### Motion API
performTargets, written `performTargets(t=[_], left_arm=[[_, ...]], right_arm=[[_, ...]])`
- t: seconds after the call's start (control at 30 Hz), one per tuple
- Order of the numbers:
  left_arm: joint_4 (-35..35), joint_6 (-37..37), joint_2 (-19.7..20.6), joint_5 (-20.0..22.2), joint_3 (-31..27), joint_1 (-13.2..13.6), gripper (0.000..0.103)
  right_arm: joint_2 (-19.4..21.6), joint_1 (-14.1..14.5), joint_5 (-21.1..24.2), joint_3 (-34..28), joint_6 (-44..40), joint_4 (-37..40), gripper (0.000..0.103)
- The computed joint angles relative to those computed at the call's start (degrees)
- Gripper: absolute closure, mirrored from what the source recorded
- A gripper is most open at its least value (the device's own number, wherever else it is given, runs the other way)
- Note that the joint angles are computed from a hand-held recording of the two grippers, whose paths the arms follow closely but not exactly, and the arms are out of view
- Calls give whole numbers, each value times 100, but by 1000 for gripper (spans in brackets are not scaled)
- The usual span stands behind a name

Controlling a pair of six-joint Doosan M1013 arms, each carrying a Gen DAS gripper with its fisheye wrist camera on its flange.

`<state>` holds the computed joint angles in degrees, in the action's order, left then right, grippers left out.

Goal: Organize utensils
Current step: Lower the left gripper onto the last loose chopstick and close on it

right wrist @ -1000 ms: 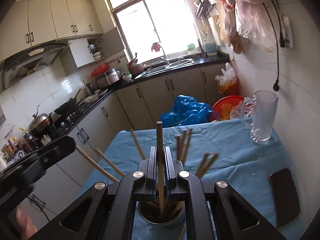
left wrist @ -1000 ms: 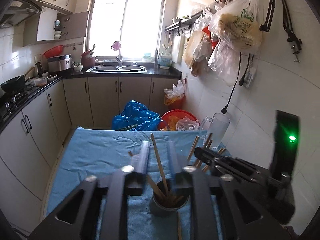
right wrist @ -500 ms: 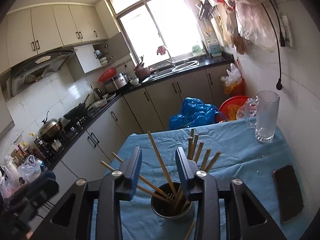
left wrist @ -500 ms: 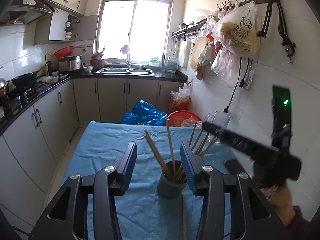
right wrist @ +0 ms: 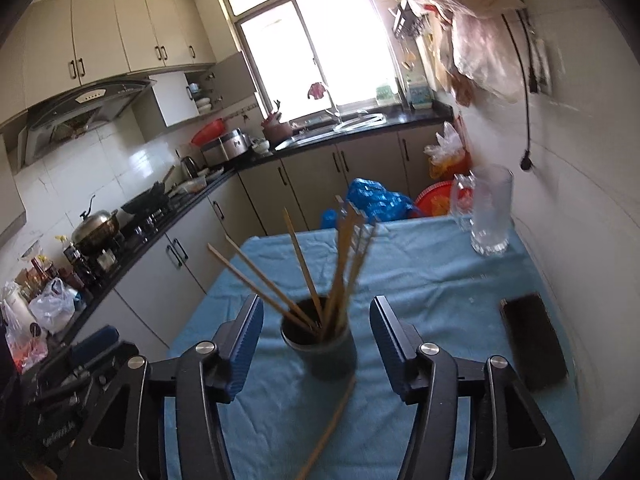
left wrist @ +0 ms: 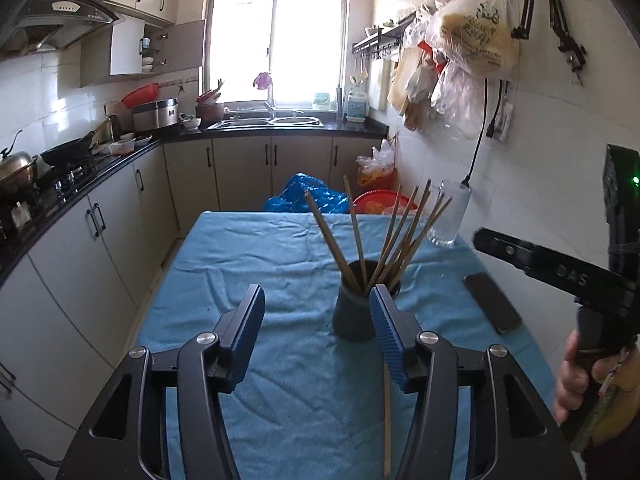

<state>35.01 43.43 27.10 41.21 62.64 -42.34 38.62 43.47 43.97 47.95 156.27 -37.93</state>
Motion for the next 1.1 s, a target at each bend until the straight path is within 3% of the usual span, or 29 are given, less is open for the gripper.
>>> performTargets(t=[0.27, 0.67, 0.73, 0.87, 0.93, 1.1], left_arm=[[169, 40, -24, 332, 111, -129, 46], [-152, 397, 24, 574, 151, -204, 43], [-267, 502, 68, 634, 135, -202, 42], [-752, 843, 220, 788, 58, -162, 42], [-1149, 1105, 333, 875, -9, -123, 42], [-1930, 1875, 658, 1162, -218, -116, 42]], right_arm=[[-335, 95, 298, 742, 140, 93, 40], [-756, 83, 580, 1522, 737, -145, 37], [-799, 84, 780, 1574, 803, -279, 36], [-718, 147, 1655, 1443, 819, -698, 30], [-702, 132, 1816, 1455, 710, -650, 30], [-774, 19, 1255, 1726, 517, 62, 30]])
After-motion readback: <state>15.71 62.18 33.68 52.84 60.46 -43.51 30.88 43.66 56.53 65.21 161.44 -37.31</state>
